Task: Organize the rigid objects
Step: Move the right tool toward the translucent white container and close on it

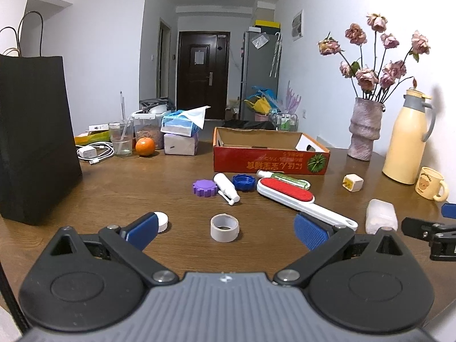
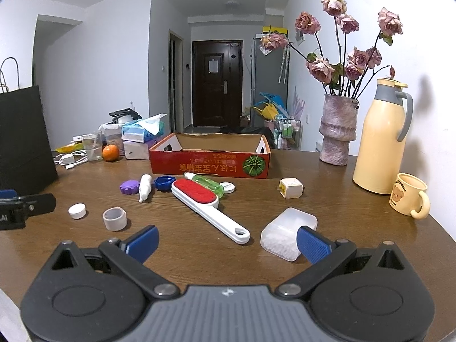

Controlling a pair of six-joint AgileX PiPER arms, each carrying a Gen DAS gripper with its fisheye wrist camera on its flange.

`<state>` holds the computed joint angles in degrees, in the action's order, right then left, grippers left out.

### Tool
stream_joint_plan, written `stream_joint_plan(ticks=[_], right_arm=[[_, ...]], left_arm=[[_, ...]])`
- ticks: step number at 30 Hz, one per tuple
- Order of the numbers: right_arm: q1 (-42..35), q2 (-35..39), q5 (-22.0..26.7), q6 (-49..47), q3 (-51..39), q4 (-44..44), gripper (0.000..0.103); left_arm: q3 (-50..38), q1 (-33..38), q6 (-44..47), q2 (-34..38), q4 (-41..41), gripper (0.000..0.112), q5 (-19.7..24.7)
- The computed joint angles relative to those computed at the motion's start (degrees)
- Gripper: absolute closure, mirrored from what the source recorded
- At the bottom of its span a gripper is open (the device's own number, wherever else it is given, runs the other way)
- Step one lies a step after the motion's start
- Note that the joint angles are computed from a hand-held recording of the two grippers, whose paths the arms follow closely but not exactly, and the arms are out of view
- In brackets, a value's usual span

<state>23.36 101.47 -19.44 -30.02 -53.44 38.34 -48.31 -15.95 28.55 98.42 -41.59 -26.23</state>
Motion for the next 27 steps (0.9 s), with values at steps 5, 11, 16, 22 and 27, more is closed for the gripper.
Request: stream_joint_plan(ticks=[5, 11, 16, 22, 27], right_arm=[[-1.1, 2.6, -0.5, 0.6, -2.1, -1.7, 0.000], [-2.6, 5.7, -1.1, 0.4, -4.8, -2.7, 0.000], [-4.2, 8.3, -1.6, 2.0, -6.9, -5.0, 0.000], [-6.4, 11.9, -2.0, 3.9, -9.7, -8.7, 0.000], [-8.9, 15.1, -1.8, 7.2, -12.3, -14.2, 0.000]], left_arm=[[-2.9, 1.9, 0.4, 2.6, 0.4, 0.009, 0.8], [-6.2, 4.1, 0.4, 5.6, 1.4, 0.009, 1.7], [-8.8, 6.0, 0.1, 8.6, 1.9, 0.009, 2.2], [-12.3, 7.9, 1.7, 12.1, 0.1, 0.009, 2.9], [-15.0, 8.9, 3.8, 14.7, -2.8, 0.009, 2.9]])
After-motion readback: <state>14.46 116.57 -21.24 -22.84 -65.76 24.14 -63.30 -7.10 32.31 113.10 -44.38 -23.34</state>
